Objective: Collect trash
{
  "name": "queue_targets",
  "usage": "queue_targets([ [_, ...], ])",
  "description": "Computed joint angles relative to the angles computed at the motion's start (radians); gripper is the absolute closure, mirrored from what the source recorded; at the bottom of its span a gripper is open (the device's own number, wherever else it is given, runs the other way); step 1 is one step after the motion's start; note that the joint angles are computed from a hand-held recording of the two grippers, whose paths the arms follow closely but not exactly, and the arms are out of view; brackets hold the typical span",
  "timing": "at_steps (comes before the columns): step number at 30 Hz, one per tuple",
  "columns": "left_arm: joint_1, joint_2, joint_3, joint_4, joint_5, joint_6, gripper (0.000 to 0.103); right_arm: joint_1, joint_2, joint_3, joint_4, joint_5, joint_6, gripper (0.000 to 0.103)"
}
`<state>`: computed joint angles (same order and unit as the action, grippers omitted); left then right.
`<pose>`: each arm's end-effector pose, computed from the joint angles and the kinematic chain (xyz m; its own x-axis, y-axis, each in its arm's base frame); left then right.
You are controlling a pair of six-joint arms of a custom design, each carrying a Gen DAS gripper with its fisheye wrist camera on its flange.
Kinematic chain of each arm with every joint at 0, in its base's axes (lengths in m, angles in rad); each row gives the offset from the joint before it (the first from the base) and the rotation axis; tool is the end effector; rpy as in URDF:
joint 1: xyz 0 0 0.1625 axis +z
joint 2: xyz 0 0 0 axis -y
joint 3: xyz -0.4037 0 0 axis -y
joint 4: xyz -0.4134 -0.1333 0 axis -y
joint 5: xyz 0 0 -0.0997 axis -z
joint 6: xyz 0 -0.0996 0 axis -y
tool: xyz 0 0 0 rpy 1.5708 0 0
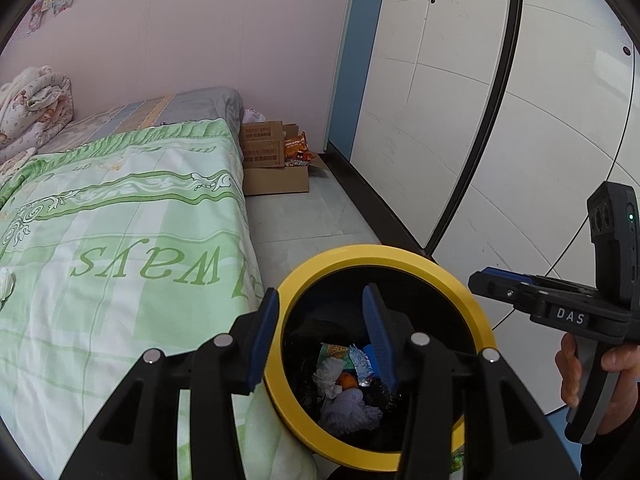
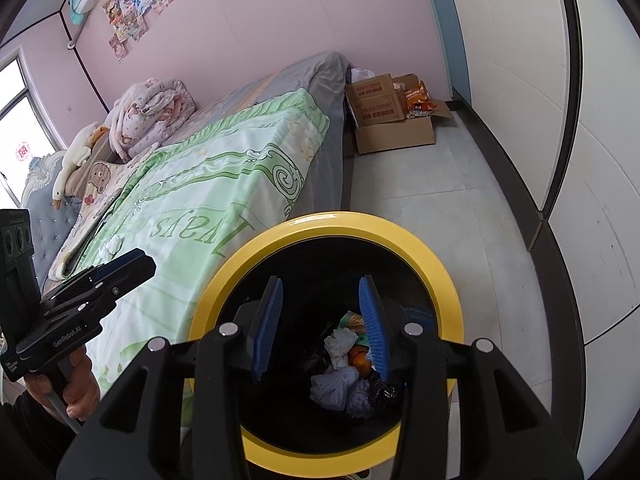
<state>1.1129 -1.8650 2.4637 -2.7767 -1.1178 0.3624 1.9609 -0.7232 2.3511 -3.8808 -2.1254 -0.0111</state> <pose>0.0007 -0.3988 0.2992 -0.7286 0.4234 -0.5384 0.6645 0.6273 -0.4061 0.2306 -0.3483 0.0141 -0.9092 -0.0242 0.4157 -0.3053 0.7177 -0.6259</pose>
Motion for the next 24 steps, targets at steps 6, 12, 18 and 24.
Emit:
queue_targets([
  [6, -0.010, -0.061, 0.006, 0.021, 0.008, -0.009, 0.062, 0.007, 0.002, -0.001, 0.001, -0.003, 0.003, 0.065],
  [12, -0.014, -0.109, 0.004, 0.038, 0.017, -0.014, 0.062, 0.042, -0.006, -0.014, 0.037, -0.026, 0.017, 0.065],
  [18, -0.014, -0.152, 0.001, 0.055, 0.030, -0.014, 0.062, 0.074, -0.014, -0.028, 0.073, -0.045, 0.025, 0.065],
  [24, -0.012, -0.196, -0.003, 0.073, 0.051, -0.008, 0.062, 0.101, -0.011, -0.048, 0.102, -0.057, 0.030, 0.064],
])
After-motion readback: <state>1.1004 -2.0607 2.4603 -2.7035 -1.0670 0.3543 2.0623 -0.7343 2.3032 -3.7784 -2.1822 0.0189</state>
